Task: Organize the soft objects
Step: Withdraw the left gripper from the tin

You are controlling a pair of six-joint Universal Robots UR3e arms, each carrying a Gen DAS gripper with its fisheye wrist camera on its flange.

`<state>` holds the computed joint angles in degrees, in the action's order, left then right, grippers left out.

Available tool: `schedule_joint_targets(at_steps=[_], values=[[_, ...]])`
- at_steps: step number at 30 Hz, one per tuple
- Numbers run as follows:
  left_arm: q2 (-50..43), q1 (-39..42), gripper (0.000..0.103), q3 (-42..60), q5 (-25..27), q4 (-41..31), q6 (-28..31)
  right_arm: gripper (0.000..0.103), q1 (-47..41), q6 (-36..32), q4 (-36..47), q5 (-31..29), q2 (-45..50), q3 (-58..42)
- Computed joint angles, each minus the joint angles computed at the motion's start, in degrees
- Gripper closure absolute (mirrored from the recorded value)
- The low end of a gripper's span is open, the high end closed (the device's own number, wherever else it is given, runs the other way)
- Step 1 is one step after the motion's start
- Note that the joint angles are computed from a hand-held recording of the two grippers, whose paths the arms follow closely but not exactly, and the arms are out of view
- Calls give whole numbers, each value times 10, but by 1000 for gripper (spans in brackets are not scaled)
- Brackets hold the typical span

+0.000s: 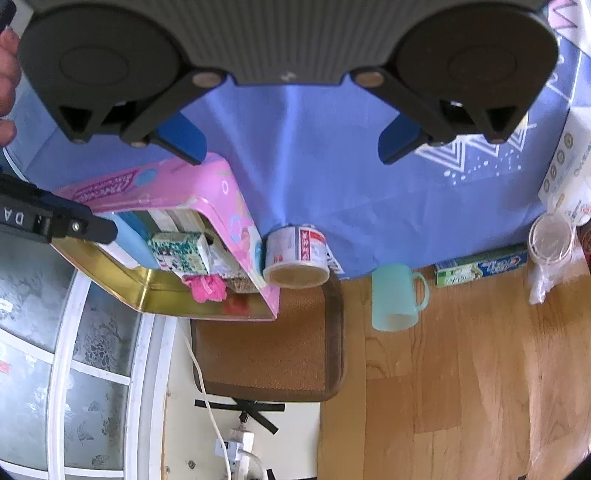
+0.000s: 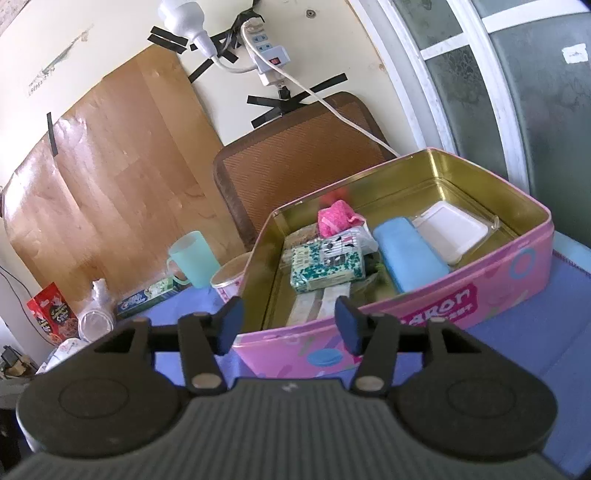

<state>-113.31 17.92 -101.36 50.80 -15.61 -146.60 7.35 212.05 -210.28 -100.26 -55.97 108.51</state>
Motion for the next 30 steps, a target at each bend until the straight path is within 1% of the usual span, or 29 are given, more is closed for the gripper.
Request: schedule_joint_targets(at_steps=[8,10,14,18,22,25,28,30], values=[[23,7,0,-12,-6,-51,17,45,10,11,-2,-7,-5,4],[27,7,0,-18,-5,-48,17,45,10,11,-5,-7,-6,6],[31,-2,0,-29,14,-22,19,45,10,14,-9,-5,-6,9],[32,1,0,-27,9,-33,22,45,11,17,-13,-3,-6,12],[29,0,0,-34,18,-4,7,41,12,19,-16,-5,-6,14],[26,-1,0,-39,27,25,-6,40,16,22,-16,-12,-5,13],[21,0,0,-35,35,34,-16,40,17,18,-13,-13,-3,11],[15,-3,0,-40,51,65,-28,36,19,15,-9,-16,-1,7]])
